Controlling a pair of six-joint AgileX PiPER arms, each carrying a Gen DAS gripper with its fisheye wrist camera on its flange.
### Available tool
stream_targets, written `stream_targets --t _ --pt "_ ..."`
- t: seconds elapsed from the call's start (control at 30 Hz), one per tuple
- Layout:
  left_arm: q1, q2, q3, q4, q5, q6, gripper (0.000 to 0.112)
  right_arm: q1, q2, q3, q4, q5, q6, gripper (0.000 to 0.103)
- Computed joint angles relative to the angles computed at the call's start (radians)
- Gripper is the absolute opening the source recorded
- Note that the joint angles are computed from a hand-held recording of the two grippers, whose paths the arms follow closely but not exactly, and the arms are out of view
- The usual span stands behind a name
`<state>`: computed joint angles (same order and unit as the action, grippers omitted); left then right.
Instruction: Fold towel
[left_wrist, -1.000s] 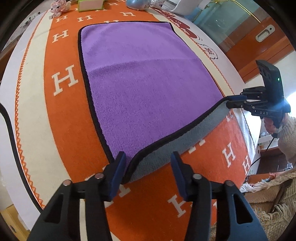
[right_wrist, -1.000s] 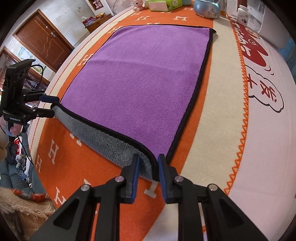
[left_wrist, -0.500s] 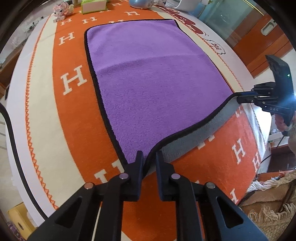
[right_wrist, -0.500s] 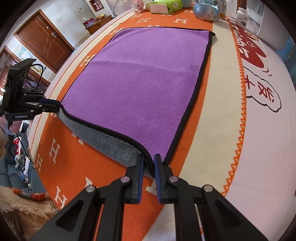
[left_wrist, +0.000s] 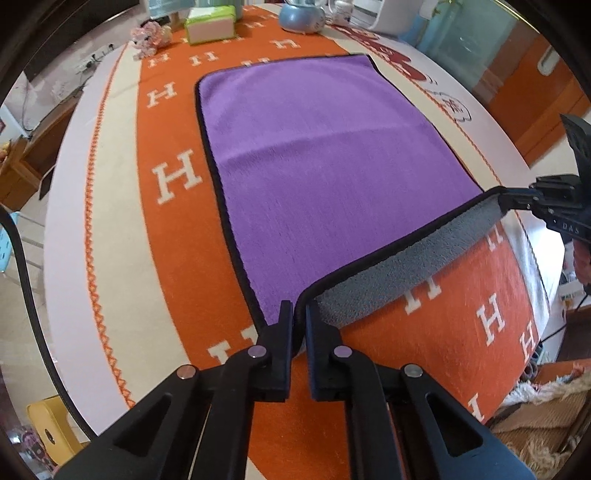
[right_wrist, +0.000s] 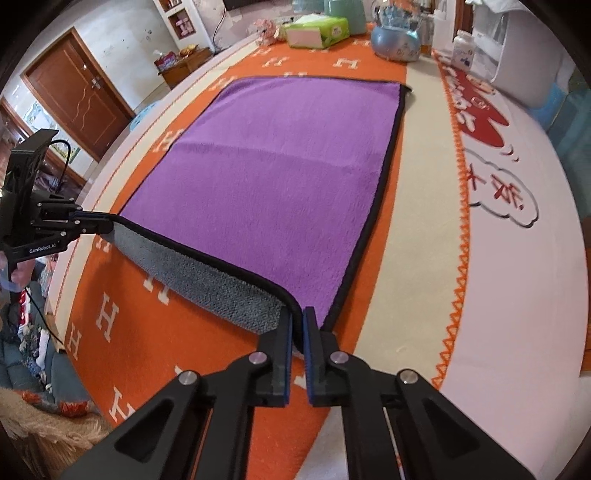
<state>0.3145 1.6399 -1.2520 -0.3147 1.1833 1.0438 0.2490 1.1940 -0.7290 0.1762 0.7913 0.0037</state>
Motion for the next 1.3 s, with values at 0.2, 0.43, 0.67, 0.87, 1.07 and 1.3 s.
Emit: stream_targets --t 0.2,0.43,0.67,0.87,1.07,1.3 --pt "-0.047 0.003 -0.095 -0.013 -0.02 -0.06 0.004 0.034 0.002 -0.071 -0.116 0.002 0.134 0.004" --pt "-0.127 0.12 -0.319 -0.012 -0.04 -0.209 0.004 -0.001 0.109 -0.216 -0.201 -0.028 0.224 0.004" --pt "-0.198 0.247 -0.512 0.027 -0.077 -0.345 0.004 -0.046 0.236 -0.38 -0.252 -0.048 0.259 0.004" --pt "-0.241 0.381 -0.71 0.065 -0.055 -0.457 0.004 -0.07 0.366 -0.53 -0.291 -0.042 0.271 0.004" --pt "-0.28 0.498 -0.878 0.113 -0.028 -0.538 0.004 -0.104 0.499 -0.664 -0.297 -0.029 0.271 0.004" --pt "-0.32 0.64 -1.084 0.164 0.029 -0.608 0.004 -0.13 0.624 -0.795 -0.304 0.003 0.271 0.004"
